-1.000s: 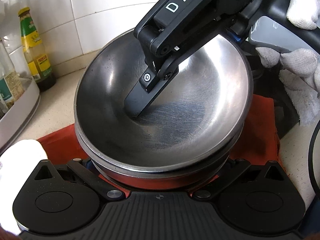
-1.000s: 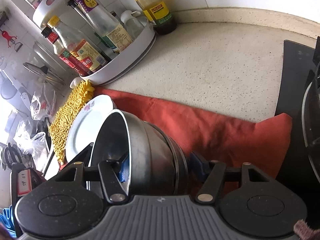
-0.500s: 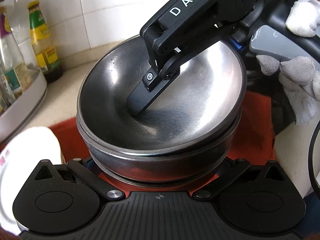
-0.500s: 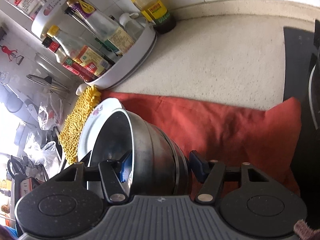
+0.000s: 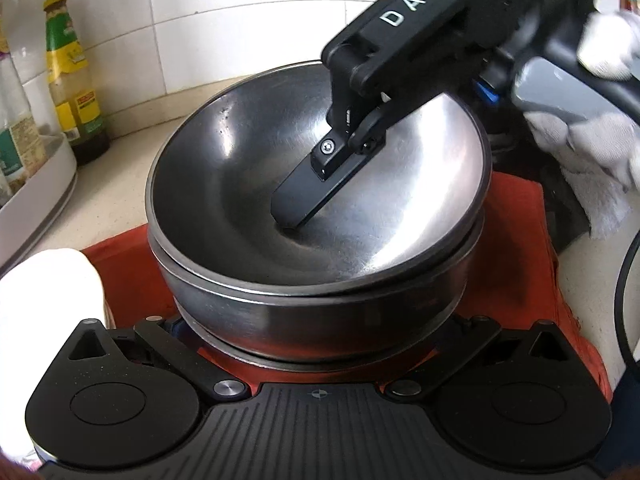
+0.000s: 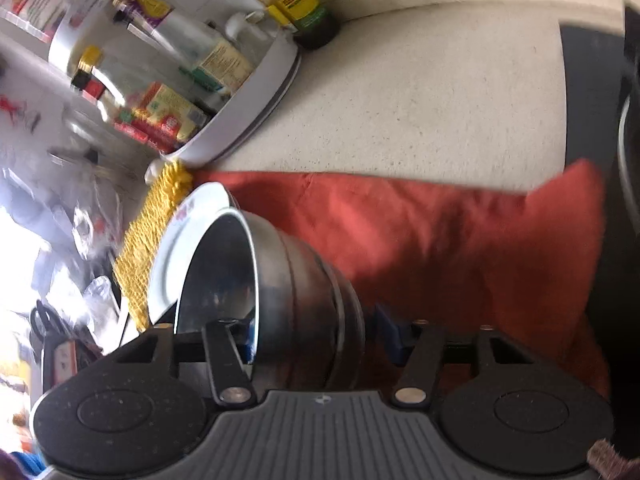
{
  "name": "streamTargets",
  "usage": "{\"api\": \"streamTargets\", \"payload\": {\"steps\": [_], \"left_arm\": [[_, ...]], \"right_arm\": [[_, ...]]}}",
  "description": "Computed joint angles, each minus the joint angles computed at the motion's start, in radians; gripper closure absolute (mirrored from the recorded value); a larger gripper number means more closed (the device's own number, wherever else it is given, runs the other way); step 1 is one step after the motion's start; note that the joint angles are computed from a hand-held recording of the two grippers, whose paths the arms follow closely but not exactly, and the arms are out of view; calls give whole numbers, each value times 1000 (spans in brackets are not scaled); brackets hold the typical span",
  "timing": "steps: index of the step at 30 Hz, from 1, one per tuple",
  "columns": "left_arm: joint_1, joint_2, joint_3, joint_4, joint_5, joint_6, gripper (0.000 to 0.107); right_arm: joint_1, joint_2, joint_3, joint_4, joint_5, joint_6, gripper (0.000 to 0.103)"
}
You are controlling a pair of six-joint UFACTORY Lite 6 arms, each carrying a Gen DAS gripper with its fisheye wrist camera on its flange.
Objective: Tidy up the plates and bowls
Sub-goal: 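Lift the bowl stack with both tools and carry it over the flowered plates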
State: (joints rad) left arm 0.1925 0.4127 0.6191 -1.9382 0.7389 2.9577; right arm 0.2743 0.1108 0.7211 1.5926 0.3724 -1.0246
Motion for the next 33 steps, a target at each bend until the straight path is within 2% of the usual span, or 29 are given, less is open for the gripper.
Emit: {"api": "streamTargets", "payload": {"steps": [2, 6, 15, 23, 30, 33], "left_arm": [[-16, -18, -14, -24, -15, -4, 4], [-29, -106, -80, -74, -36, 9, 4], [116, -283, -116, 79, -32, -143, 4], [291, -320, -26, 233, -20, -292, 4], [401, -256, 109, 333, -16, -400, 4], [433, -234, 160, 384, -8, -447, 4]], "right_arm": [[12, -8, -17, 84, -12, -70, 49], [7, -17, 12, -66, -9, 92, 50], [87, 3, 173, -276, -28, 301, 51], [202, 204, 487, -452, -37, 493, 51], [288, 432, 804, -617, -30, 683, 51], [314, 510, 928, -743, -21, 813, 51]]}}
